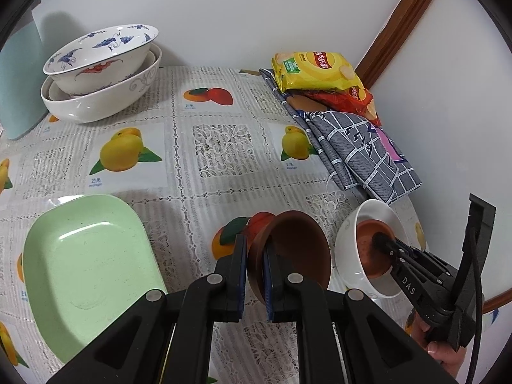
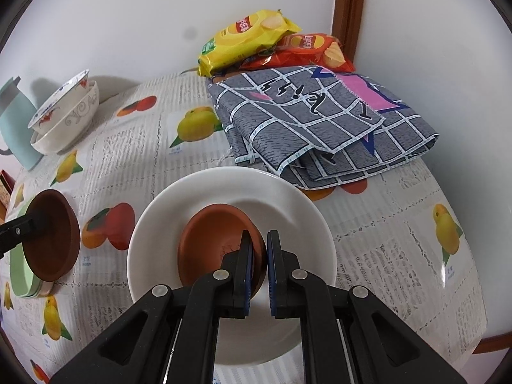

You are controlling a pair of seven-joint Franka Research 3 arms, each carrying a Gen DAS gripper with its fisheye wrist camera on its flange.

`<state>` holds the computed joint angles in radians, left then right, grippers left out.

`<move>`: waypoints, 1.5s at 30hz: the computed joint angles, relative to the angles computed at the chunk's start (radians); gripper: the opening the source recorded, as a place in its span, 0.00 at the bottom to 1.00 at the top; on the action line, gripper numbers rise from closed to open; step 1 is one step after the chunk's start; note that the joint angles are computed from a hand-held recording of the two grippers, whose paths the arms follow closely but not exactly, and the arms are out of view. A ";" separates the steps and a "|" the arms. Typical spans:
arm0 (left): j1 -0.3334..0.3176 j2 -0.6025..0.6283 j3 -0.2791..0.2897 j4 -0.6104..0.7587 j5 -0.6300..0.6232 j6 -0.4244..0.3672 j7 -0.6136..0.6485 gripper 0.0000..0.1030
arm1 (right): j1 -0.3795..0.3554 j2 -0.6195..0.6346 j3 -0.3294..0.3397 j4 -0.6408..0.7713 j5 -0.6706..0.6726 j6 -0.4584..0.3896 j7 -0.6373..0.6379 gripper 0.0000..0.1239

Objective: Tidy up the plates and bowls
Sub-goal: 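Carry the brown bowl in the right gripper into the white bowl while the left gripper holds its bowl, then open the right gripper to release the brown bowl inside the white bowl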

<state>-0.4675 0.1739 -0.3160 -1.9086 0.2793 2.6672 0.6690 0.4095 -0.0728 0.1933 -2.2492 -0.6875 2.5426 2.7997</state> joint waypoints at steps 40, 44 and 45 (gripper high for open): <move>0.000 -0.091 -0.010 -0.060 0.017 0.004 -0.013 0.09 | 0.065 0.016 -0.007 0.057 0.024 -0.150 -0.080 0.38; -0.007 -0.099 -0.015 -0.056 0.030 -0.007 -0.026 0.09 | 0.056 -0.020 0.010 0.032 0.016 -0.138 -0.068 0.38; -0.010 -0.100 -0.016 -0.052 0.036 -0.012 -0.031 0.09 | 0.053 -0.032 0.015 0.024 0.014 -0.136 -0.065 0.38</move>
<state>-0.4774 0.0740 -0.3325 -1.9611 0.3150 2.6557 0.6384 0.4628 -0.1049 0.2084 -2.2254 -0.6736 2.4068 2.7345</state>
